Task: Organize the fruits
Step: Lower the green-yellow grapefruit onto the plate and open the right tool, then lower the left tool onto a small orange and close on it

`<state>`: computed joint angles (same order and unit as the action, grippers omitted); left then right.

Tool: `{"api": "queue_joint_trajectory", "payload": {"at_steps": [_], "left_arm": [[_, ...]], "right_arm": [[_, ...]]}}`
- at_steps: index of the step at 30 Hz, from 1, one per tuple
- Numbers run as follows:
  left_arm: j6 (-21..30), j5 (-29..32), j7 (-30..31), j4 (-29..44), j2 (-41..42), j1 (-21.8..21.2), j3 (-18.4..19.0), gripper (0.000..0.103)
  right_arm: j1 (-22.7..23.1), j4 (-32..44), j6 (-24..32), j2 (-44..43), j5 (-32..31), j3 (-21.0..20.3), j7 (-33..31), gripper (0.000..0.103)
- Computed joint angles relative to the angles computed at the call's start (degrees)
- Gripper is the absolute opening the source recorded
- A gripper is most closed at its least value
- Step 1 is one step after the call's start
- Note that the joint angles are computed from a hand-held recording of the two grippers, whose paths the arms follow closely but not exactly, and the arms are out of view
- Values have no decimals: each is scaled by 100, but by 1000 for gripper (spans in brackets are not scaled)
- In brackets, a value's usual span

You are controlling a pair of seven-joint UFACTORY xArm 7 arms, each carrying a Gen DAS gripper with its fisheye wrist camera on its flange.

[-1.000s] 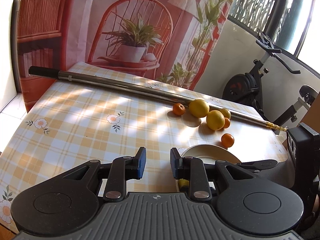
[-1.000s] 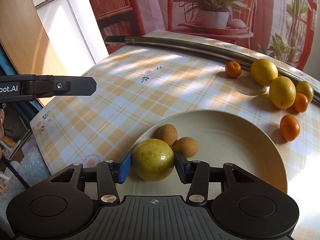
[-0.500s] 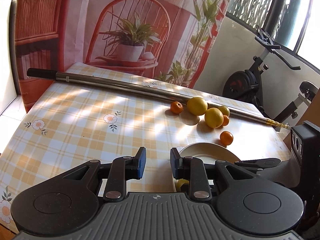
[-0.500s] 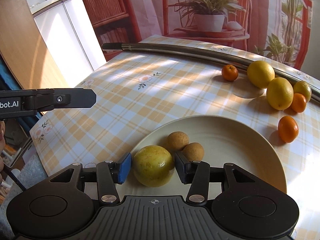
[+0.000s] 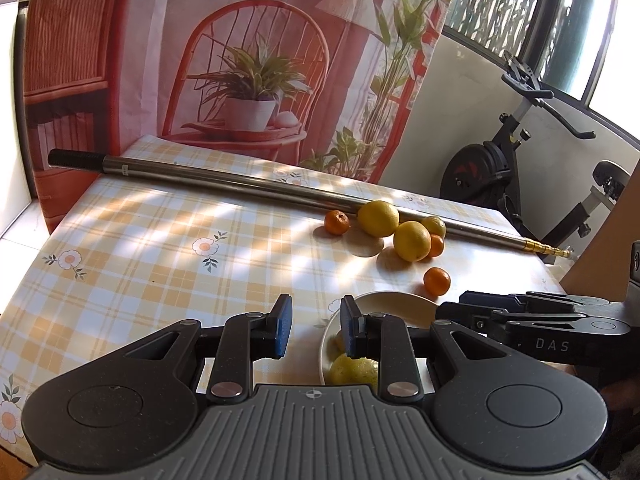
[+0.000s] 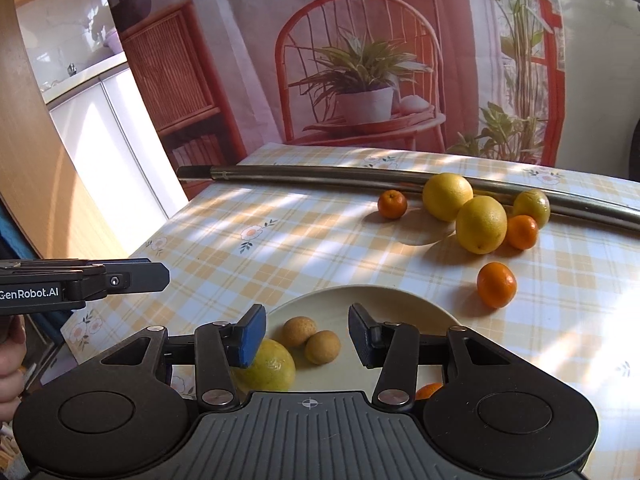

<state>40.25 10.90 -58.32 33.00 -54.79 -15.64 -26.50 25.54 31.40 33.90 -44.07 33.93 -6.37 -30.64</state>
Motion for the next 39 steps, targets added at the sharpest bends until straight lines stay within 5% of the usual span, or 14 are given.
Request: {"api": "queue_joint_trajectory", "payload": {"at_steps": [22,39], "left_arm": [[-122,213,472,555,675,244,182,27],[-1204,737,1270,1093,2196,613,386,27]], "right_arm": [[-618,41,-411,-71,-409,-579,-161,42],[-1006,629,-659,1083,-235,-617,-361,41]]}}
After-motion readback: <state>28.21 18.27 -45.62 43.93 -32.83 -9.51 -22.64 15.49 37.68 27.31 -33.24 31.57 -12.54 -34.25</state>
